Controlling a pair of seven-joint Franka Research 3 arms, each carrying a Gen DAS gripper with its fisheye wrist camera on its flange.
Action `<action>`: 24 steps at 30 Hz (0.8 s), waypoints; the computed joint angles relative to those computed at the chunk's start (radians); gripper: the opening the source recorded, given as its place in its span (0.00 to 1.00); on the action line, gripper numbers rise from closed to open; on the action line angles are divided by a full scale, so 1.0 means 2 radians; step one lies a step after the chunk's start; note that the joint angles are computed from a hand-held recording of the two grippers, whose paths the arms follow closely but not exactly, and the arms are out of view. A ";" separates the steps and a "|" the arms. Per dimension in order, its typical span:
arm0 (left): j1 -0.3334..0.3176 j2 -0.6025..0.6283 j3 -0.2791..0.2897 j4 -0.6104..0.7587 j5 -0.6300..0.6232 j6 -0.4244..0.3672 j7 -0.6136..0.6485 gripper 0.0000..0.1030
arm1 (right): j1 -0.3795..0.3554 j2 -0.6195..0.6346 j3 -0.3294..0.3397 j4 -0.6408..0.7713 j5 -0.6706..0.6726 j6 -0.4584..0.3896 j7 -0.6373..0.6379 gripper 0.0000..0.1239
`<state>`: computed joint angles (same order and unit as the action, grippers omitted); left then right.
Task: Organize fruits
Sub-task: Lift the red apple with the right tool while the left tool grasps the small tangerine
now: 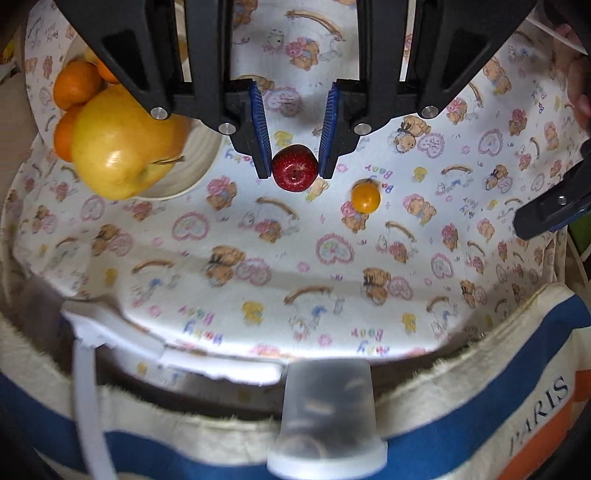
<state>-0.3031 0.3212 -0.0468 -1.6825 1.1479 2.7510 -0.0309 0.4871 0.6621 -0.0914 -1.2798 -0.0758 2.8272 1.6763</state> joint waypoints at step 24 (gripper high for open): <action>-0.035 0.035 -0.005 0.048 0.006 -0.045 0.089 0.98 | 0.140 0.002 -0.213 -0.093 0.116 0.191 0.066 0.22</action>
<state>-0.3739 0.3907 -0.0577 -1.5867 1.1609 2.6618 0.1480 0.7666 0.6661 -0.5179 -1.4663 0.1552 3.2088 1.8087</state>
